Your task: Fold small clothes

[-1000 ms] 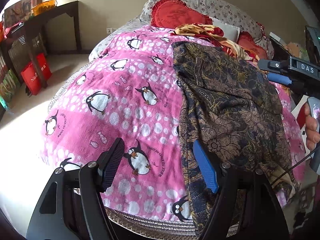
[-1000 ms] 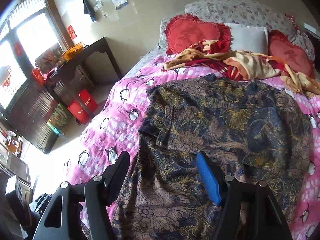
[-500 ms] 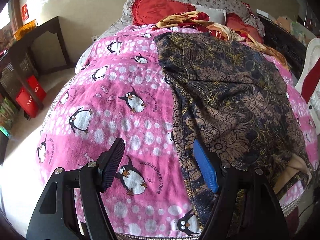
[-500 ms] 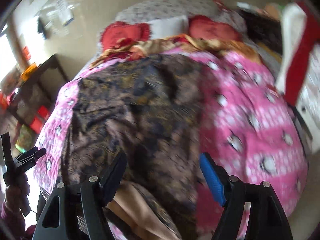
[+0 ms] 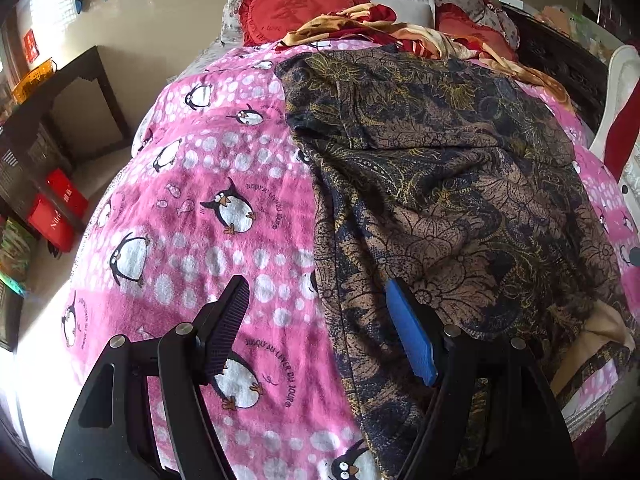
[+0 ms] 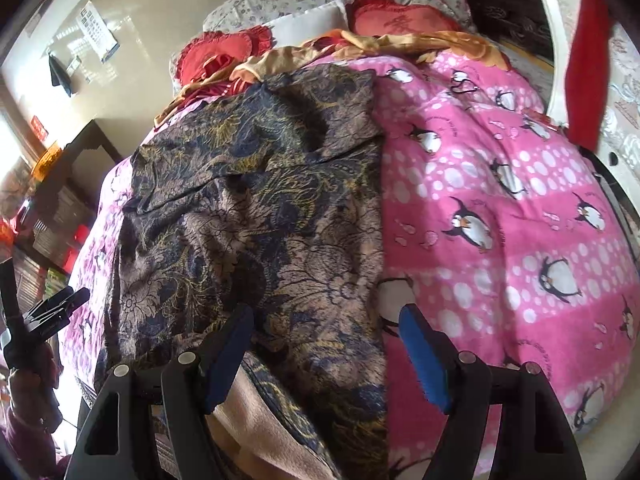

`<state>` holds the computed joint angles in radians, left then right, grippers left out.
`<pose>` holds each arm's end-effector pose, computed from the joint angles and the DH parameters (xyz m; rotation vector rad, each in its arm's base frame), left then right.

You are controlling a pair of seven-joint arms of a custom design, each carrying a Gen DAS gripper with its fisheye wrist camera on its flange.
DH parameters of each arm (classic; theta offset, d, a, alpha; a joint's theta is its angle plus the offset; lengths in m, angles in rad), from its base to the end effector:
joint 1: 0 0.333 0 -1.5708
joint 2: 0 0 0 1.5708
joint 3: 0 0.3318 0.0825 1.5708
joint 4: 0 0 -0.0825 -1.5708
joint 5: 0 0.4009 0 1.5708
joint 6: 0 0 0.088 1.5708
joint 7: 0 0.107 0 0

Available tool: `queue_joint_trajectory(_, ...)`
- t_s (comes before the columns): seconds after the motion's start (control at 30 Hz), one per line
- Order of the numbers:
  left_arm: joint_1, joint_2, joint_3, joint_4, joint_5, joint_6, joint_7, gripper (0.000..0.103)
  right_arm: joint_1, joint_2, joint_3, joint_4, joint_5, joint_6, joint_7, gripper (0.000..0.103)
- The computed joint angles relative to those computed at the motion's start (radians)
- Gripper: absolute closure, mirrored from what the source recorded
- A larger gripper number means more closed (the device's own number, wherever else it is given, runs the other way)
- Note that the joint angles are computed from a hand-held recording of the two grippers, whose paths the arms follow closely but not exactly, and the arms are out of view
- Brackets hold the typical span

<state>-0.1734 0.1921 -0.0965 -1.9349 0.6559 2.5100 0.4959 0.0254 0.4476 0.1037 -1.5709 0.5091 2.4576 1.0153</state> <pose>0.6251 -0.1748 0.4342 -2.1361 1.4966 -0.4241 0.7353 0.0828 0.4392 -2.0670 1.4668 -0.1540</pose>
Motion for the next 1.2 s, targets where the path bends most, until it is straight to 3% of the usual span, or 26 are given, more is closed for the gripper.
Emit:
queue_joint_trajectory(0.13, 0.044, -0.025, -0.022, -0.061, -0.179, 0.108, 0.102, 0.031, 0.010, 0.008, 0.010, 0.012, -0.014, -0.012, -0.030, 0.030)
queue_joint_trajectory(0.27, 0.048, -0.057, -0.024, -0.122, -0.242, 0.168, 0.125, 0.031, 0.028, -0.023, -0.005, -0.037, -0.062, 0.041, -0.070, 0.030)
queue_joint_trajectory(0.37, 0.051, -0.061, -0.039, -0.139, -0.316, 0.168, 0.193, 0.031, 0.027, -0.022, -0.022, -0.040, -0.089, 0.041, -0.049, 0.030)
queue_joint_trajectory(0.47, 0.047, -0.072, -0.047, -0.156, -0.367, 0.163, 0.246, 0.031, 0.006, -0.005, -0.028, -0.015, -0.080, -0.016, -0.006, 0.030)
queue_joint_trajectory(0.57, 0.038, -0.093, -0.048, -0.183, -0.365, 0.175, 0.247, 0.031, -0.060, -0.038, 0.026, -0.048, 0.057, -0.047, -0.104, 0.030)
queue_joint_trajectory(0.7, 0.029, -0.093, -0.051, -0.175, -0.358, 0.124, 0.267, 0.031, -0.123, -0.078, 0.093, -0.069, 0.316, -0.200, -0.324, 0.030)
queue_joint_trajectory(0.8, 0.031, -0.101, -0.045, -0.184, -0.355, 0.108, 0.232, 0.031, -0.098, -0.066, 0.118, -0.047, 0.369, -0.353, -0.452, 0.030)
queue_joint_trajectory(0.87, 0.043, -0.121, -0.053, -0.215, -0.434, 0.134, 0.254, 0.031, -0.057, -0.040, 0.116, -0.013, 0.325, -0.466, -0.465, 0.030)
queue_joint_trajectory(0.93, 0.050, -0.147, -0.059, -0.254, -0.508, 0.173, 0.276, 0.031, -0.012, -0.027, 0.106, -0.007, 0.290, -0.525, -0.477, 0.030)
queue_joint_trajectory(1.07, 0.051, -0.167, -0.055, -0.274, -0.430, 0.141, 0.179, 0.031, 0.068, -0.043, 0.082, -0.053, 0.231, -0.546, -0.575, 0.030)
queue_joint_trajectory(1.2, 0.068, -0.190, -0.050, -0.310, -0.440, 0.178, 0.115, 0.031, 0.119, -0.124, 0.072, -0.167, 0.224, -0.422, -0.752, 0.030)
